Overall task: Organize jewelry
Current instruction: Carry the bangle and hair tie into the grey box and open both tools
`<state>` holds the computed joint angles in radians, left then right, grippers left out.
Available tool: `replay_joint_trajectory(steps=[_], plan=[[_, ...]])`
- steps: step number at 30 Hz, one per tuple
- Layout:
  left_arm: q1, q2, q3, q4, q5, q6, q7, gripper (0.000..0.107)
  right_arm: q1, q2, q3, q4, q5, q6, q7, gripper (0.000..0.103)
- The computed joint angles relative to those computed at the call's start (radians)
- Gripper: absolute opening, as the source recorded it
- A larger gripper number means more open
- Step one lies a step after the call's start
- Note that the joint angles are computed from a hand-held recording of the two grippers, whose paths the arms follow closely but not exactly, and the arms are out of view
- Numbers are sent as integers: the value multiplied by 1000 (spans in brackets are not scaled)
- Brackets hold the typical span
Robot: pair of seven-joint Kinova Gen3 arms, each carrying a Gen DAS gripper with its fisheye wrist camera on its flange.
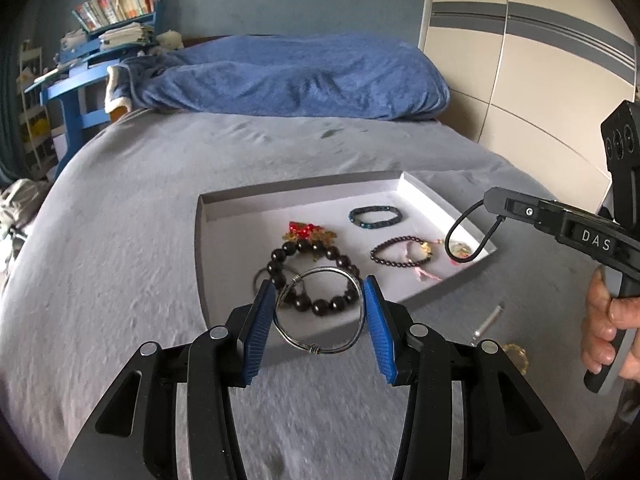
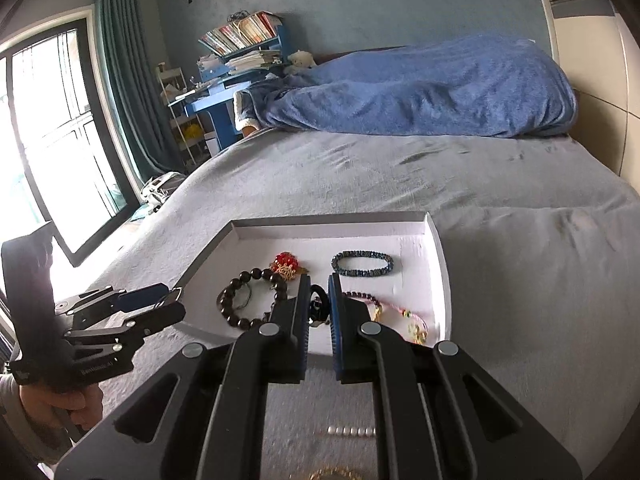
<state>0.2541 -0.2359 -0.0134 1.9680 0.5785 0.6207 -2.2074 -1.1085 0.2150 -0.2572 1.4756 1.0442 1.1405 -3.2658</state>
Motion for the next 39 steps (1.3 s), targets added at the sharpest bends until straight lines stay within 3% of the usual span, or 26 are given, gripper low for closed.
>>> replay_joint_trajectory(steps=[17,29,33,39], plan=[[-38,142,80,-53,-101,-43,126,46,88,69,75,-33,-201,-121,133,9],[-49,159,92,-56,-96,-36,112,47,86,72,84,-9,-228,-113,120,9],[-37,140,90,-23,-78,-82,88,66,81,68,87,5,-220,-117,97,9],[-8,91,33,45,71,-148,-43,79,41,48,78,54,-131,-90,-9,17]])
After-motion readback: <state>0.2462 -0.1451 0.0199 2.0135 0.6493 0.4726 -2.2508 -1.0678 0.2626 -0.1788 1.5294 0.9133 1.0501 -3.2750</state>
